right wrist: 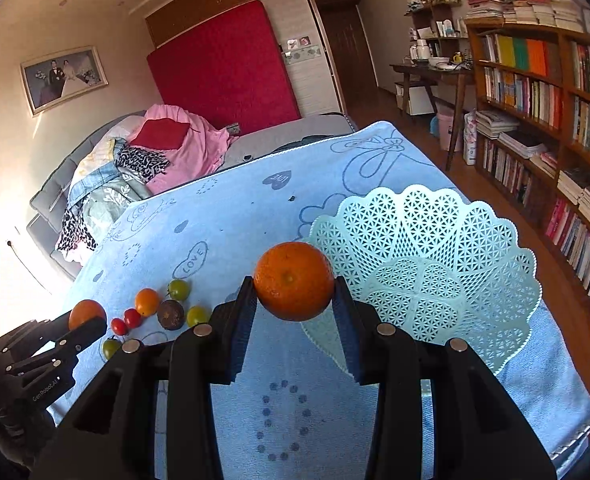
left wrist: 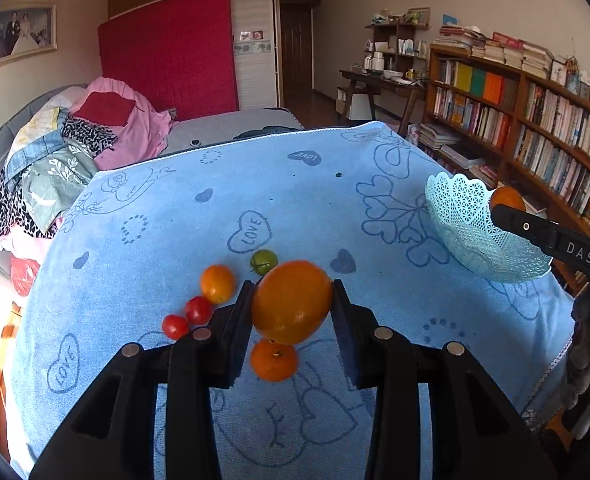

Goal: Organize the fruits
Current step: 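Carry both fruits to the white basket and open both tools inside it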

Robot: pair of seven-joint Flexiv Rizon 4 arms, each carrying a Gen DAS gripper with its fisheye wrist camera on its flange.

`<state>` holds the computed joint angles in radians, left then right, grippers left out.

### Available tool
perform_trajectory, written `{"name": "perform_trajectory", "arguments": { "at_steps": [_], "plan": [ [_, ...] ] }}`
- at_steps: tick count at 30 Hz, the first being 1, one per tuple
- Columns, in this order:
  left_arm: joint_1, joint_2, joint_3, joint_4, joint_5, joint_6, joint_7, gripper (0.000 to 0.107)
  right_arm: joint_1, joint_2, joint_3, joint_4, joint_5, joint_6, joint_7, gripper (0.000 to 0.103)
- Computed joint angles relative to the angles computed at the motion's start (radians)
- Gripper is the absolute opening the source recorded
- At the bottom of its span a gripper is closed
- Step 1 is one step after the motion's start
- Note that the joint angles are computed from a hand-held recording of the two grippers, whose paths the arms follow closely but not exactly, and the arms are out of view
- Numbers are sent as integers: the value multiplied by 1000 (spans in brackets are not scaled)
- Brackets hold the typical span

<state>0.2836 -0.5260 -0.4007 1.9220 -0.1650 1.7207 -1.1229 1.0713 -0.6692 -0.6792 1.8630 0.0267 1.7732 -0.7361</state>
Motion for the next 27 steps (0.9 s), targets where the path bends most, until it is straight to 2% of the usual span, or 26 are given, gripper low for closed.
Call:
{"name": "perform_trajectory", "arguments": {
  "at_steps": [4, 12, 18, 23, 27],
  "plan": [
    [-42, -33, -17, -67, 2, -26, 21, 38, 57, -9, -102, 32, 34, -16, 34, 40],
    [-107, -111, -61, -193, -40, -92, 92, 39, 26, -5, -118, 51, 15, -52, 95, 40],
    [-160, -152, -63, -260, -75, -117, 139, 39, 48, -29, -169, 57, -28, -83, 139, 40],
    [-177, -181, -74, -292, -100, -137, 171, 39, 10, -21, -138, 55, -53, -85, 158, 40],
    [-221, -198, -36, -325, -117, -168, 187, 39, -20, -16, -113, 51, -67, -89, 173, 40]
  ]
}}
